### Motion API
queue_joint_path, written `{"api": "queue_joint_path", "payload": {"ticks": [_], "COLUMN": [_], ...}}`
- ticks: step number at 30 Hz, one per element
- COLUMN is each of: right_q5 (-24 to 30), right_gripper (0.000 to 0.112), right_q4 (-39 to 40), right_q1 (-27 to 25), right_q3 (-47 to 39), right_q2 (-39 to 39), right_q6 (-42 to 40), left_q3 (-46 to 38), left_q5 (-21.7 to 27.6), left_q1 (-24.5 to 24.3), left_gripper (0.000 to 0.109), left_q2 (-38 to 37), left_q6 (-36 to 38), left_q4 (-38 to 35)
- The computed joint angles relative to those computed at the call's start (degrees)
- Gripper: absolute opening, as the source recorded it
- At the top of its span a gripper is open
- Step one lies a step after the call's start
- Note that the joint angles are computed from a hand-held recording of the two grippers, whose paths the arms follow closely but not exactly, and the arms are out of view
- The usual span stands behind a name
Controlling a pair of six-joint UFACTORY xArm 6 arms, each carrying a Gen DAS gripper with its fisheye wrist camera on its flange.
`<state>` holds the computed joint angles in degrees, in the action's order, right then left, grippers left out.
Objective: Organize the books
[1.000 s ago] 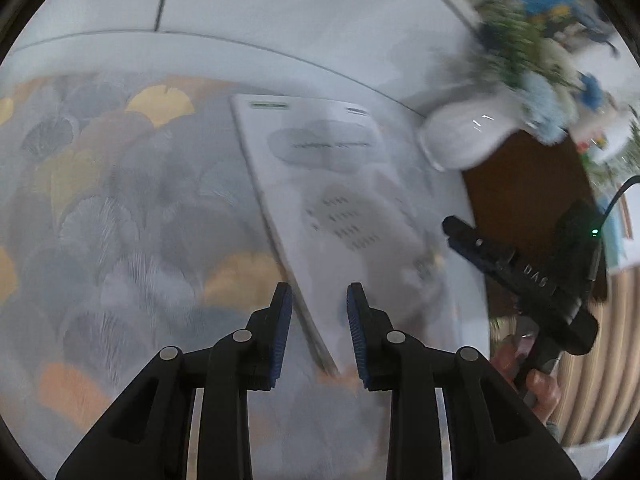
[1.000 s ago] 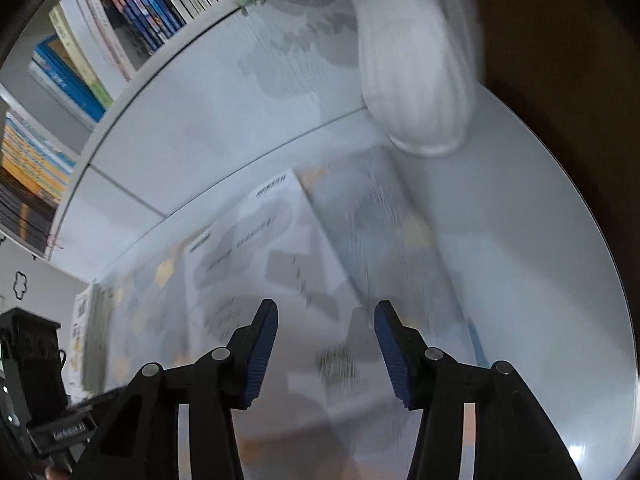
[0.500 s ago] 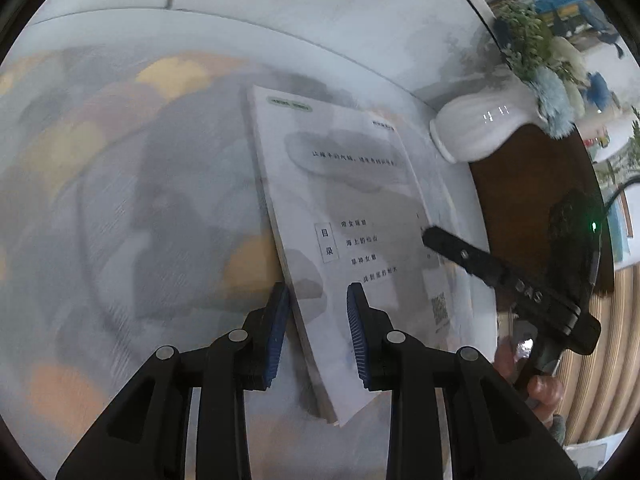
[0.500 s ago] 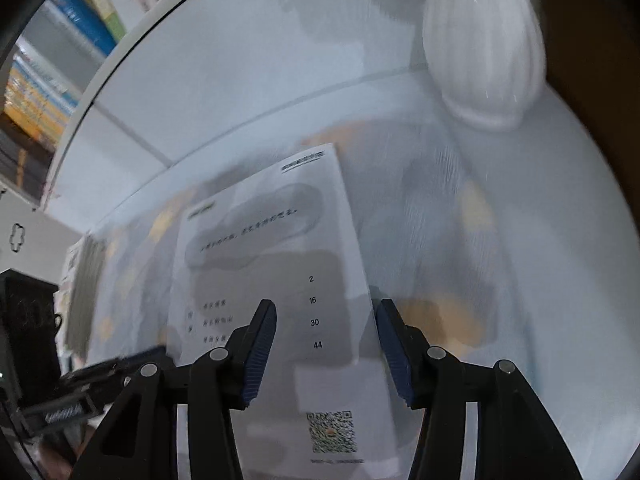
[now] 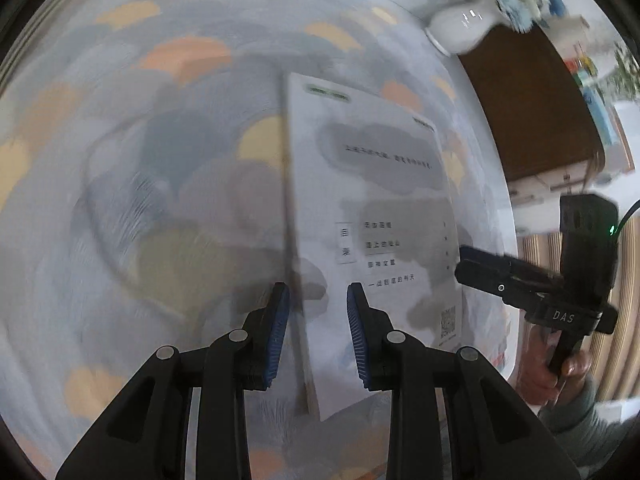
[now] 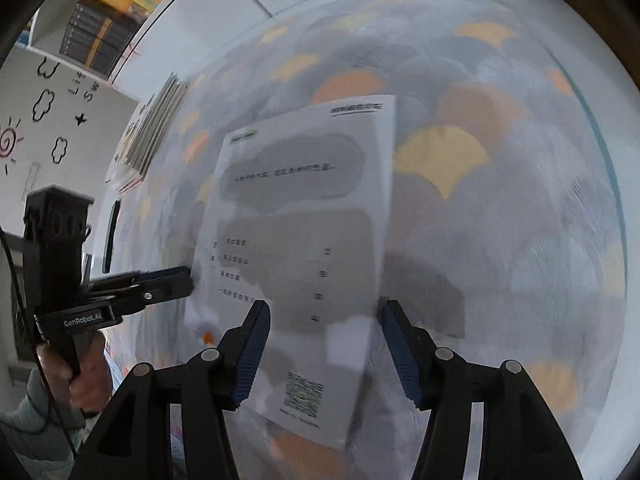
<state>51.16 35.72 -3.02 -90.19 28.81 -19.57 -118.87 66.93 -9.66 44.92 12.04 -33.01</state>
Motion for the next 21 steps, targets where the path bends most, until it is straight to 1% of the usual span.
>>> {"api": "queue_joint_path", "payload": {"ticks": [2, 5, 6, 8, 10, 11, 13, 14, 15, 18, 21], "right_q5": [-0.06, -1.4, -0.88, -0.98, -1.24, -1.25, 0.79, 1.49, 1.46, 1.6, 1.84], "right_gripper": [0.058, 0.062, 0.065, 0.065, 0.065, 0.065, 0.064, 0.064, 0.064, 0.064, 0.065], "right_q4": [4.85, 10.24, 11.11, 11.39, 12.72, 14.78, 21.64, 23.67, 23.92, 22.16, 22.16], "right_q1": [-1.08, -0.85, -0.93, -0.87, -0.69, -0.91, -1.56, -1.26, -0.47, 2.74, 6.69], "right_q3": [-0.11, -0.88, -2.27, -3.15, -2.7, -1.48, -0.7, -0.86, -1.45, -5.05, -10.41], "right_q2": [0.76, 2.1, 2.95, 3.3, 2.0, 0.46, -1.94, -2.69, -3.33, -3.8, -2.03], "right_q6": [-0.02, -1.03, -0.24, 0.55, -0.82, -2.6, -6.71, -7.53, -7.45, -6.9, -6.86], "left_q3": [2.53, 2.73, 3.19, 2.52, 2.09, 1.83, 2.47, 2.08, 2.11, 9.01, 15.73], "left_q5": [-1.92, -1.84, -2.39, -1.72, -1.26, -1.12, -0.82, -0.33, 0.07, -3.99, -8.83], "left_q1": [-0.05, 0.09, 0.04, 0.41, 0.81, 0.84, 1.19, 1.07, 1.23, 2.63, 5.84], "left_gripper": [0.025, 0.026, 0.026, 0.026, 0.026, 0.026, 0.026, 0.026, 0.026, 0.026, 0.026], "left_q2": [-1.16, -0.26, -0.43, 0.14, 0.69, 0.95, 0.61, 0.76, 0.47, -5.41, -11.62], "left_q6": [-0.33, -0.46, -0.73, -0.76, 0.09, 0.35, 1.24, 0.99, 0.93, 3.79, 5.05], "left_q4": [-1.44, -5.26, -5.8, -7.08, -8.72, -9.24, -10.22, -9.97, -9.32, -8.34, -6.35]}}
